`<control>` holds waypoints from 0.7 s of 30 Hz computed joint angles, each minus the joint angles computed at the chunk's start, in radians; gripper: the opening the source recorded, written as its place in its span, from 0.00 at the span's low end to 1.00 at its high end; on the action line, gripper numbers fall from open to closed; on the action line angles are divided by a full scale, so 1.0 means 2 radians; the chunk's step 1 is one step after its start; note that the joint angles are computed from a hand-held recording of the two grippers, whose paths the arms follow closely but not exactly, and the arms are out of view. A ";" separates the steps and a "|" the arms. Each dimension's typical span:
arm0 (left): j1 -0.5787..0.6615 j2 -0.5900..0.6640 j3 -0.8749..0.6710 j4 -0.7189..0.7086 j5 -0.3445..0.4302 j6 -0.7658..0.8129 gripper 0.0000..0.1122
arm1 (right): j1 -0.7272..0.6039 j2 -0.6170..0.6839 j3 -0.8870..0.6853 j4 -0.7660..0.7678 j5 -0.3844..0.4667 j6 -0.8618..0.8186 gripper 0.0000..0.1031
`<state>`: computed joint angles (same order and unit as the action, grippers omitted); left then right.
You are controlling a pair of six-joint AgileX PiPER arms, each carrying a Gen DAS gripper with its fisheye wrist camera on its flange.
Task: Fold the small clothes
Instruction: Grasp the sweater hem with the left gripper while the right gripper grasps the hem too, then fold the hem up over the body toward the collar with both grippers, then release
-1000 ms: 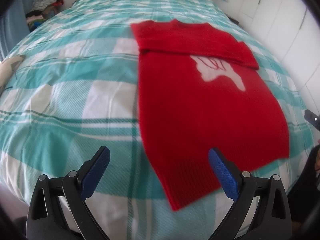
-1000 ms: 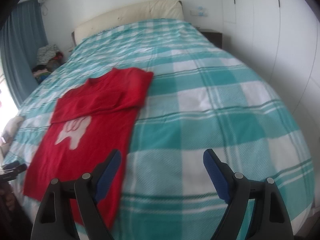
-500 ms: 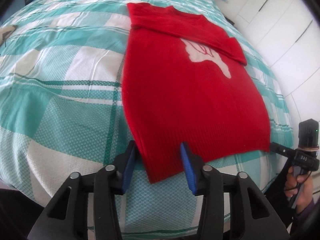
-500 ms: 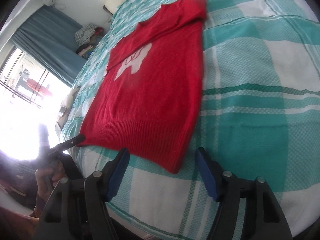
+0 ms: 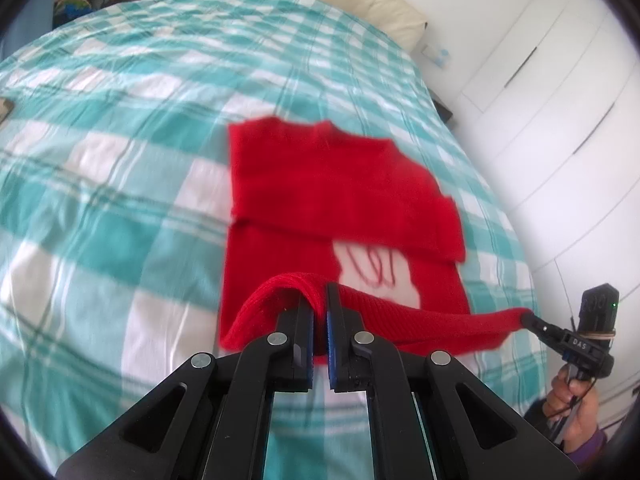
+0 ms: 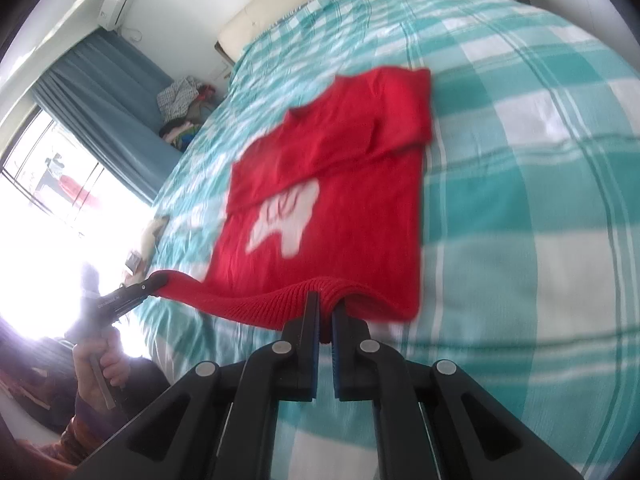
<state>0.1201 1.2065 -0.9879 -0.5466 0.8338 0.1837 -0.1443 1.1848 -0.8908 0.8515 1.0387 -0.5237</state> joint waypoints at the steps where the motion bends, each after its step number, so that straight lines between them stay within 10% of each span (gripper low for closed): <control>1: -0.010 0.041 -0.036 0.011 -0.021 -0.008 0.03 | 0.013 0.034 -0.037 -0.001 -0.021 0.010 0.05; 7: -0.044 0.258 -0.237 0.104 -0.075 -0.110 0.03 | 0.087 0.249 -0.265 -0.058 -0.115 0.096 0.05; 15: -0.048 0.427 -0.426 0.174 -0.019 -0.199 0.11 | 0.098 0.454 -0.477 -0.089 -0.109 0.158 0.05; 19: -0.045 0.428 -0.439 0.241 -0.032 -0.288 0.73 | 0.089 0.459 -0.468 -0.075 -0.148 0.170 0.36; 21: -0.037 0.404 -0.408 0.266 -0.061 -0.317 0.78 | 0.082 0.436 -0.441 -0.066 -0.169 0.163 0.40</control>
